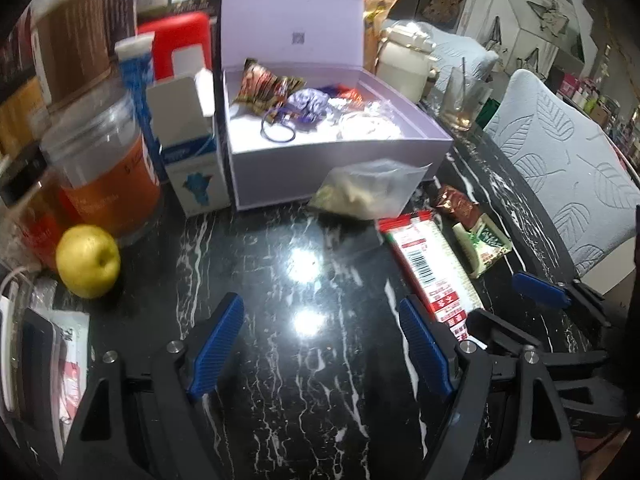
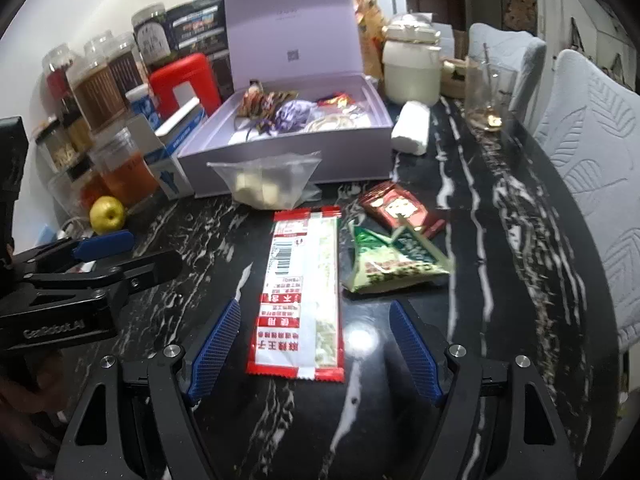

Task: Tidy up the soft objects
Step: 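Reach the right tool to the red-and-white noodle packet and close on it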

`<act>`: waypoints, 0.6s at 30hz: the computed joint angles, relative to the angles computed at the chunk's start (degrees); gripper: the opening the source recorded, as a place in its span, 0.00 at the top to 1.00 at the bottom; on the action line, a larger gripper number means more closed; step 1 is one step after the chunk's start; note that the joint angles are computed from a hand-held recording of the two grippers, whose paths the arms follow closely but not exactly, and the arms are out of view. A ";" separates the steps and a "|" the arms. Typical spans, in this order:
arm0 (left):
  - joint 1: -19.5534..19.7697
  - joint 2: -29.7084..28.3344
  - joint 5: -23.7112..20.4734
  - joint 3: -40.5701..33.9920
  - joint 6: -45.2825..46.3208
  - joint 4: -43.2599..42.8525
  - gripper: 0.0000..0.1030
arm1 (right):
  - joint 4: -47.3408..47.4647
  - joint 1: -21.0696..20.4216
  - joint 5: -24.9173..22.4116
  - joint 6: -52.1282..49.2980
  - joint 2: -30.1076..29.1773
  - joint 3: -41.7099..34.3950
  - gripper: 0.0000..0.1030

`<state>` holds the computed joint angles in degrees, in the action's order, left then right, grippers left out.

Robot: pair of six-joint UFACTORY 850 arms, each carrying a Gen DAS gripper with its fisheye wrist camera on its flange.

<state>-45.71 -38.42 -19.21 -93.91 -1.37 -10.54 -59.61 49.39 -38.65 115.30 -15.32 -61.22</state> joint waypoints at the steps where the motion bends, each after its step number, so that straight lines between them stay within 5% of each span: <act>1: 0.47 -0.36 -0.48 -0.46 1.44 -2.42 0.22 | 0.85 -0.43 0.44 -1.32 -0.78 -0.65 0.24; 9: 1.56 -1.50 -0.86 -2.36 -0.48 -0.70 0.22 | 7.59 -4.14 5.47 -9.04 -4.53 -3.87 0.24; 16: 2.35 -3.61 -3.85 -5.05 1.47 -3.97 0.22 | 9.70 -3.80 1.21 -14.40 -8.02 -8.11 0.26; 18: 2.38 -3.69 -3.89 -5.22 1.30 -3.81 0.22 | 9.16 -3.03 -3.18 -15.30 -9.47 -9.82 0.52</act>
